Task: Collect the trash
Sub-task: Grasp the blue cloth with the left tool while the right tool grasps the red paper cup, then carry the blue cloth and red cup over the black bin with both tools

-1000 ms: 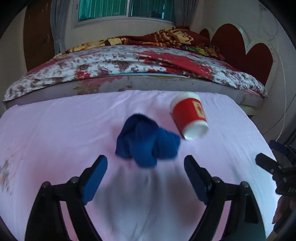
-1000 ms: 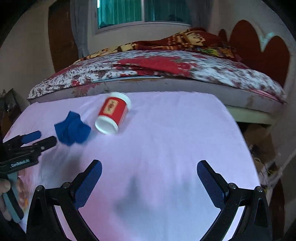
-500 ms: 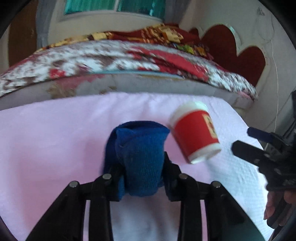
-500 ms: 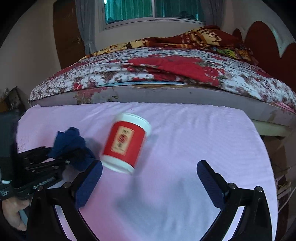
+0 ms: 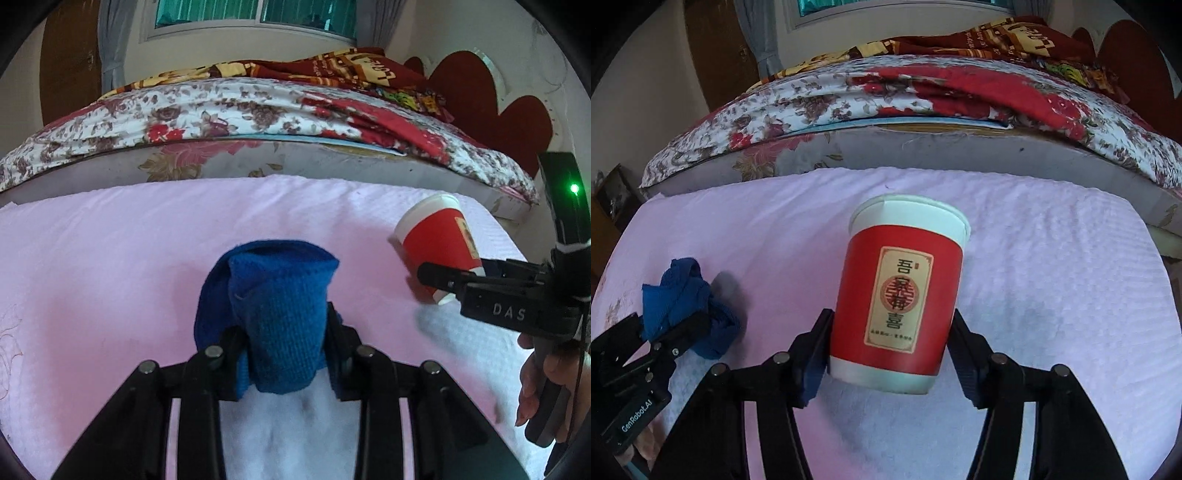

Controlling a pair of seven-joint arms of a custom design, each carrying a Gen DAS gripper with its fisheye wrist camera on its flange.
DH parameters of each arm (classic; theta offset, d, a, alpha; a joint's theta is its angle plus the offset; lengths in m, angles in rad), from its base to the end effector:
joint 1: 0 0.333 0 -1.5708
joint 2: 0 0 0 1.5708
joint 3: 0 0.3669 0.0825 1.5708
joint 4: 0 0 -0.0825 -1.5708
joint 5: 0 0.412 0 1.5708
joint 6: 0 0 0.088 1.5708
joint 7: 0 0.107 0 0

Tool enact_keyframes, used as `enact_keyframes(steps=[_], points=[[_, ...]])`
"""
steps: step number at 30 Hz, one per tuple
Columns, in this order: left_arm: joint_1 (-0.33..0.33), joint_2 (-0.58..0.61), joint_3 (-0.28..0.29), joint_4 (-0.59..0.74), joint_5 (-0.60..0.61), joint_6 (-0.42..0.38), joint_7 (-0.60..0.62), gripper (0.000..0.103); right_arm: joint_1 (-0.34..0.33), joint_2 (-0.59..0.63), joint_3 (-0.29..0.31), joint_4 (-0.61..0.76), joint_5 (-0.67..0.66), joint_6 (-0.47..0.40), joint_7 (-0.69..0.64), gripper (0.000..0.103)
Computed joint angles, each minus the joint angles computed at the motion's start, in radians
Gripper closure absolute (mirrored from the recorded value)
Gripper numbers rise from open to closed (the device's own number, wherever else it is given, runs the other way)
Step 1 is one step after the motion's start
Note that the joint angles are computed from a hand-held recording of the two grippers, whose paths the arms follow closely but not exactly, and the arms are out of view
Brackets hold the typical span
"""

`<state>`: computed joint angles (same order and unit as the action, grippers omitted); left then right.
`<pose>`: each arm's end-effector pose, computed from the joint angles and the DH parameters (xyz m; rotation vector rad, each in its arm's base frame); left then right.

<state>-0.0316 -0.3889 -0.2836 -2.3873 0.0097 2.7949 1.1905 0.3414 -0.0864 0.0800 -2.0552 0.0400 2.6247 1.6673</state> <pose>0.4589 -0.1683 0.5878 -1.8435 1.7826 -0.8899 0.5448 0.2449 0.5907 -2.0377 1.5044 -0.4059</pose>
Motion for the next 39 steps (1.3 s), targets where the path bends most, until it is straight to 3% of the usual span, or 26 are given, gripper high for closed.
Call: enact_keyframes(steps=[7,13,26,39], points=[[-0.023,-0.088,-0.035,-0.043,0.009,-0.025,-0.004,0.069,0.006,-0.184,-0.018,-0.156,-0.040,0.054,-0.009,0.043],[-0.054,-0.183,-0.071,-0.082,-0.003,-0.064,-0.043,0.069,0.010,-0.362,-0.042,-0.282,-0.065,0.042,0.007,0.043],[-0.146,-0.281,-0.148,-0.093,-0.026,-0.110,-0.100,0.069,-0.011,-0.750,-0.077,-0.485,-0.116,-0.089,0.064,0.043],[-0.224,-0.278,-0.213,-0.043,-0.019,-0.111,-0.133,0.069,-0.062,-1.043,-0.103,-0.558,-0.158,-0.246,0.078,0.043]])
